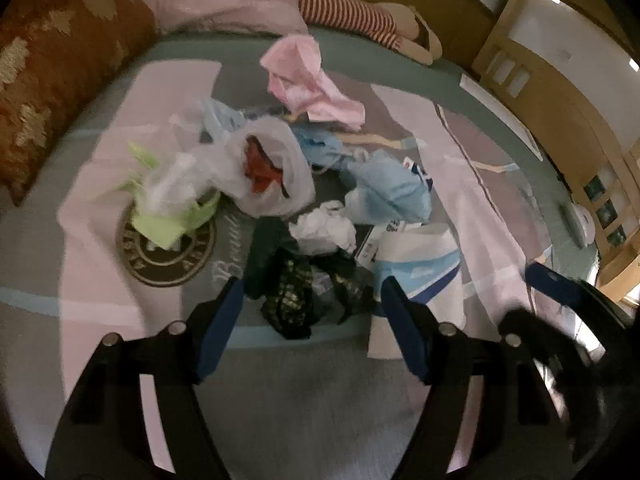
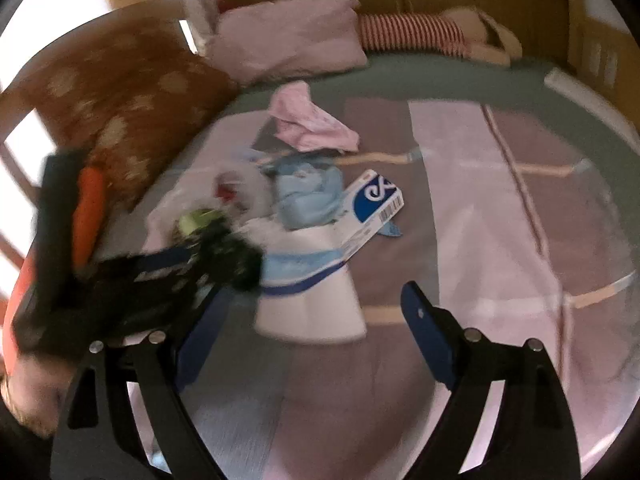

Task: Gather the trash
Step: 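Grasp the dark plastic bag with the left tool while the right tool grasps the white paper cup, then carry the dark bag and paper cup to the white trash bag and release them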

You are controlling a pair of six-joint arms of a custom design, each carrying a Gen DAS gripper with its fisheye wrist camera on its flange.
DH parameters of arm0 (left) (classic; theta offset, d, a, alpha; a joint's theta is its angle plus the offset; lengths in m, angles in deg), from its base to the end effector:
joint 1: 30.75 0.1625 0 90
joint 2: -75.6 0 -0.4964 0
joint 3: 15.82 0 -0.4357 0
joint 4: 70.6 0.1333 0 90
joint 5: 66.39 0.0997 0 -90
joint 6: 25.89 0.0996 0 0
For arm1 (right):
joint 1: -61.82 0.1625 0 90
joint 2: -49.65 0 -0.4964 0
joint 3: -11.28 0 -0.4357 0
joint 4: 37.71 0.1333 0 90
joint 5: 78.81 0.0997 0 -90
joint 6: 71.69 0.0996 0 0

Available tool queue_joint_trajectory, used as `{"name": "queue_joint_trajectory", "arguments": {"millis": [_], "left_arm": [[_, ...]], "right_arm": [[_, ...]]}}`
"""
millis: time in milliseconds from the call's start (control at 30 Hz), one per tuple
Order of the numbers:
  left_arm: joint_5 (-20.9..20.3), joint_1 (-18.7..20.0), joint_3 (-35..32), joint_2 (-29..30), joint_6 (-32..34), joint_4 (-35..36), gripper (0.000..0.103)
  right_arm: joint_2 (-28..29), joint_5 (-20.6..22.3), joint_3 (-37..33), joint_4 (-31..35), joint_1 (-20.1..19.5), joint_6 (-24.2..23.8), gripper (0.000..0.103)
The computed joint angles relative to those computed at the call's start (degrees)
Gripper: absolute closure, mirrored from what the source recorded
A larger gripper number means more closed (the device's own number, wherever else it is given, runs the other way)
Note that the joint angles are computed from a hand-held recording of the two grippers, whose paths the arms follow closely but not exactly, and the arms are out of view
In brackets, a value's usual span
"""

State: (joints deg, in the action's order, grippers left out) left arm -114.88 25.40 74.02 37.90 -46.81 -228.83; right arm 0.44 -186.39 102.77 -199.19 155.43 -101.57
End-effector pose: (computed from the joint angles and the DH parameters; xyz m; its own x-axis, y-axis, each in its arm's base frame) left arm -0.2671 -0.7560 0.0780 -0.8676 -0.0378 -0.4959 0.2413 0.8398 -0.4863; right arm 0.1521 -0.7720 0.2110 -0.8056 -0.3585 0.4717 -0.5263 0.7987 -0.2917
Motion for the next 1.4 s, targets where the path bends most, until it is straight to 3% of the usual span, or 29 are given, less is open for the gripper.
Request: {"name": "queue_joint_trajectory", "arguments": {"millis": [133,200,300,433,567,667,833,967,1200,1400], "left_arm": [[0.0,1.1,-2.2,1.3,-0.6,3.7,0.041],[-1.5,1.8,-2.3,1.5,-0.9,4.0,0.043],[-2.0,2.0,-1.4,1.6,1.7,1.8,0.050],[-1.9,1.8,-0.3,0.8,4.0,0.7,0.060],[-0.2,-0.6,2.8,-2.3,5.7,-1.3,0.064],[2.6,-4.3,6.3,-5.9,9.2,-6.3,0.064],[10.5,-12.3,14.4,-10.7,17.8,-21.7,0.064],[15.5,-16.3,20.5,-12.3,18.0,-29.6,0.064],[20.7,-18.4,23.7,-10.1,21.8,-42.2,0.064],[19.6,-17.7,23.9,-10.4,19.0,-38.0,0.064]], "right_arm": [[3.5,2.1,-4.8,5.4,-1.4,2.0,0.023],[4.8,1.5,-6.8,9.6,-1.7,2.7,0.033],[4.6,5.2,-7.5,14.6,-2.2,2.8,0.058],[3.0,5.4,-6.7,16.1,-1.3,2.3,0.071],[-0.8,6.0,-3.7,14.1,-0.5,2.1,0.073],[-5.1,7.5,0.4,9.4,0.6,-1.3,0.073],[-11.8,8.1,10.1,-6.8,2.2,-7.9,0.073],[-13.7,6.9,15.5,-14.9,3.0,-10.3,0.073],[-13.4,5.3,17.9,-21.3,3.7,-11.0,0.073],[-13.0,4.8,17.5,-20.1,3.4,-10.5,0.073]]}}
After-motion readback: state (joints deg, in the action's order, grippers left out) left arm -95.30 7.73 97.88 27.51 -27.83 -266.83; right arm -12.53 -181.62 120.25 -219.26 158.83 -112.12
